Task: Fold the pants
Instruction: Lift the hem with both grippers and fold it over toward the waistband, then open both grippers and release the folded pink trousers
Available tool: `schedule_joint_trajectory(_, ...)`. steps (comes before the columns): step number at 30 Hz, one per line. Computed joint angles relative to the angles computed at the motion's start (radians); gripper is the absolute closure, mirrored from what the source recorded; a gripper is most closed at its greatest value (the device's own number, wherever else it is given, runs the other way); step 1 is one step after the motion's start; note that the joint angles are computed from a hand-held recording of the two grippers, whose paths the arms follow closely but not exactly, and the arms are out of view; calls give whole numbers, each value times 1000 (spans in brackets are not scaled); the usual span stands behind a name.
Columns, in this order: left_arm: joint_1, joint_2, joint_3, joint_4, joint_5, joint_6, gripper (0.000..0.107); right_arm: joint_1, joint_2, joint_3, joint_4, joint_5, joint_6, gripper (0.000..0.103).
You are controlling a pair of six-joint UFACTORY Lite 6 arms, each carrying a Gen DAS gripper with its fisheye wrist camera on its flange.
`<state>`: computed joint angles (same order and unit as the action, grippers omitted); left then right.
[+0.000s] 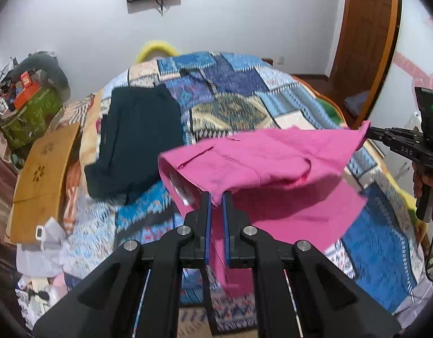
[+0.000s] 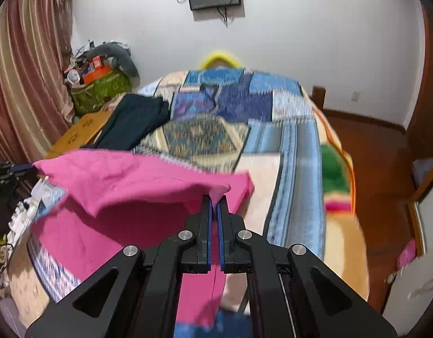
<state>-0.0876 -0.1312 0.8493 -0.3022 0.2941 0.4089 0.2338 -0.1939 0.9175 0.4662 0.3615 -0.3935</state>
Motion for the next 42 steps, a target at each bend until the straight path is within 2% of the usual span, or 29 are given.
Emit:
schedule_joint_trajectory(9,12,-72,-192,-11,-14,-6,100,46,-139,-271,-100,-34,137,99)
schedule_joint_trajectory(13,49,-115,-229,-84,10,64,99,40,-227,-359,0,-8,64,99)
schedule_joint_trajectory(18,64,-194,-234,25,33,-35,99,68,-333,-388,-105,28,167,99)
schedule_joint_trajectory(22,29,-228,-207,185,45,-184,93,131,-405,-375,-248,50,322,97)
schedule_joint_trajectory(23,11,-231,-197,229,47,-226,89,142,-406,-365,-255,53,332,90)
schedule_joint_trajectory(24,-7,-230,-187,268,47,-266,82,150,-399,-351,-242,59,322,76)
schedule_joint_trajectory(25,-29,-227,-176,305,45,-309,78,161,-383,-333,-215,65,304,67)
schedule_joint_trajectory(26,-43,-219,-164,324,44,-331,67,174,-377,-326,-202,60,298,51)
schedule_joint_trajectory(27,-64,-212,-154,357,39,-371,57,192,-365,-318,-197,46,296,46)
schedule_joint_trajectory(30,-116,-165,-119,419,35,-446,42,274,-293,-285,-341,14,421,46)
schedule_joint_trajectory(33,-178,-102,-92,519,30,-552,33,338,-201,-253,-478,-10,536,46)
schedule_joint_trajectory(36,-246,-39,-72,678,35,-710,32,367,-104,-212,-540,-15,571,46)
schedule_joint_trajectory(42,-301,80,-18,675,26,-722,28,394,30,-150,-624,-45,631,46)
